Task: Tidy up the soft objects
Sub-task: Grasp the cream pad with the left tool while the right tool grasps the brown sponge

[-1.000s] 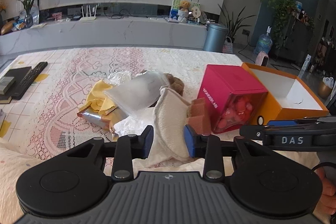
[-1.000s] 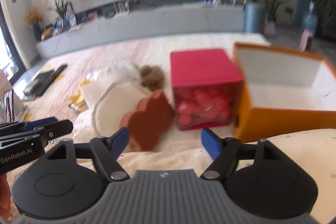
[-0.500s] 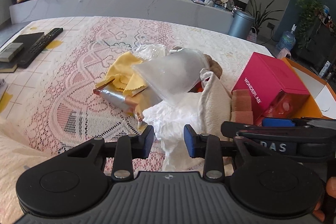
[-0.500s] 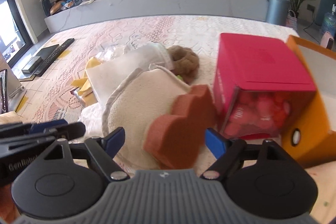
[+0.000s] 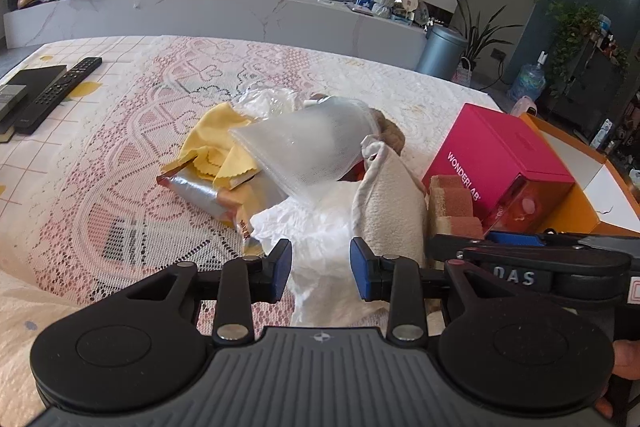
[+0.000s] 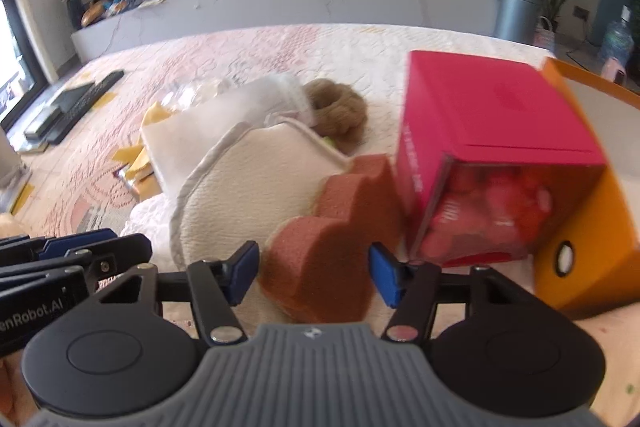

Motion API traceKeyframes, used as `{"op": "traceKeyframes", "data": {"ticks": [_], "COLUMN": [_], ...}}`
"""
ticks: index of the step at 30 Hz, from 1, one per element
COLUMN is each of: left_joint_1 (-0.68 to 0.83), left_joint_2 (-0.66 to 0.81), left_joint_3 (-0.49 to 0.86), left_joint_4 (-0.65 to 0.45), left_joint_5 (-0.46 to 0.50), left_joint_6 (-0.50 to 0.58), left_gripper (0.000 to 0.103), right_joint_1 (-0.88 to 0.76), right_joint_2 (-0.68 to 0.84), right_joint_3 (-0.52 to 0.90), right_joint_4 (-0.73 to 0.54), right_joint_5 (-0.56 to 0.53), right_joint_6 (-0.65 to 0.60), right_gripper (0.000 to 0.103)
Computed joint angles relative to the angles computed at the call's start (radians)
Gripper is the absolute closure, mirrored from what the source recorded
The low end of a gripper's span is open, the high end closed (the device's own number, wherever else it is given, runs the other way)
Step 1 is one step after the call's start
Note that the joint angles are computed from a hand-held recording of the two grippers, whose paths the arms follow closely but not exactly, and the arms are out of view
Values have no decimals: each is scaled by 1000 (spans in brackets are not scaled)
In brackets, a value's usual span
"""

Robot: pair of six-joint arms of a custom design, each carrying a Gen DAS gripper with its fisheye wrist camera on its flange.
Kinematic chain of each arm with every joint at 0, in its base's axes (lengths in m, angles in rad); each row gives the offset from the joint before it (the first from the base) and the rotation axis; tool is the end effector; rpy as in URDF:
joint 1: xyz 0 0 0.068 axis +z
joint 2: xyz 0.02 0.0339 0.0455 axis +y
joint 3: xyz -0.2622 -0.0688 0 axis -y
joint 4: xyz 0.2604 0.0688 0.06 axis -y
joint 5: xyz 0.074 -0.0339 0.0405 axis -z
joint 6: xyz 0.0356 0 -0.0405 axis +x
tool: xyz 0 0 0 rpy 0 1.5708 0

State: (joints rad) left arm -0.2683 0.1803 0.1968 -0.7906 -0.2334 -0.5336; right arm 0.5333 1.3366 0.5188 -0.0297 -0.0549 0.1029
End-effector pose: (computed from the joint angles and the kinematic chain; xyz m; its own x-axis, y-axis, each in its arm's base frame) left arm 0.0977 -0.0183 0.1489 -0.6304 -0.3399 -0.6979 -0.2581 0.9397 -0.2245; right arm 0.2173 0.1306 0.1375 -0.6975 -0.2927 -0.6541 -0.4697 0.8761 0.1089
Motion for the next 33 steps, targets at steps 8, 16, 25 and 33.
{"op": "traceKeyframes", "data": {"ticks": [8, 16, 25, 33], "left_joint_1": [-73, 3, 33, -40], "left_joint_2": [33, 184, 537, 540], "left_joint_3": [11, 13, 22, 6], "left_joint_4": [66, 240, 556, 603], "left_joint_5": [-38, 42, 101, 84], "left_joint_6": [15, 75, 114, 124], "left_gripper": [46, 29, 36, 54], "right_joint_1": [-41, -76, -123, -140], "right_joint_2": [-4, 21, 24, 18], "right_joint_3": [-12, -24, -42, -43], "right_joint_4": [16, 53, 72, 74], "right_joint_5": [13, -33, -75, -90], "right_joint_6": [20, 18, 30, 38], "right_gripper": [33, 65, 57, 57]}}
